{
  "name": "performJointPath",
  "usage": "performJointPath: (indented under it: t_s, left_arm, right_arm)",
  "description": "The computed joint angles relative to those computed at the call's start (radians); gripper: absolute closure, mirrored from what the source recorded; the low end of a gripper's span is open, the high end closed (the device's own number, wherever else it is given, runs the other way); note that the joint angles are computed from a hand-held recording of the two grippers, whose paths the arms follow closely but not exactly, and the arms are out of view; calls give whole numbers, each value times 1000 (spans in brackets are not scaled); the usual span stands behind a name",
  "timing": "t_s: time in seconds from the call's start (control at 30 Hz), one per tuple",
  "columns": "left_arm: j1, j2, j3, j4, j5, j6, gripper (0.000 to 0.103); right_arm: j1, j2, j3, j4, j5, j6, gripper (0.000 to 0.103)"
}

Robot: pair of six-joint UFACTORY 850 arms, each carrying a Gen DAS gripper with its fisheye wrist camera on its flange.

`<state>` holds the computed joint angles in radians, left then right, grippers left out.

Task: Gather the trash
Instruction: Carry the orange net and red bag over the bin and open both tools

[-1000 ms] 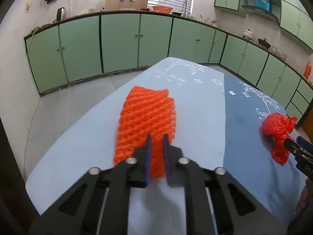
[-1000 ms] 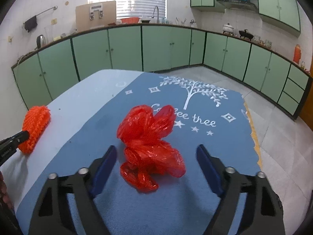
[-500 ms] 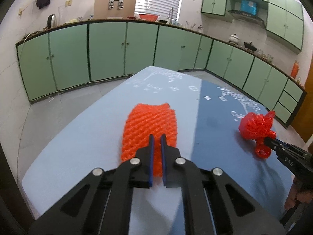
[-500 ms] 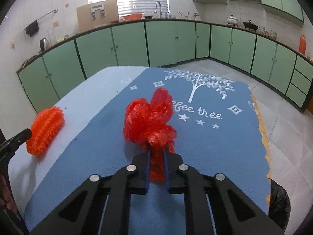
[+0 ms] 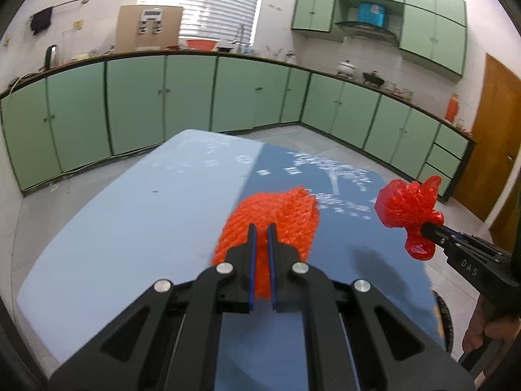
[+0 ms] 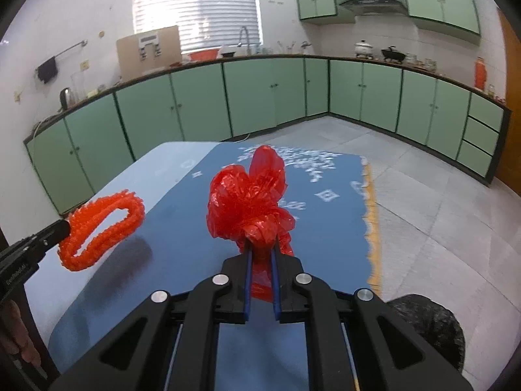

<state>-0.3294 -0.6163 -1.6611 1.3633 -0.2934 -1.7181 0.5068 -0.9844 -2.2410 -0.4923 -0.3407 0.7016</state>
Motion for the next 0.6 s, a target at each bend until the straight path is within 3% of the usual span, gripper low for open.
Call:
performJointPath:
  t_s: [0.37, 0.6]
  left_arm:
    - [-111, -81, -139, -129, 61, 169, 98]
    - [-183, -168, -266, -398, 82, 465, 98]
  right_arm:
    - [-62, 281, 429, -526, 76, 561, 93]
    - [-113, 405, 622, -749, 54, 814, 93]
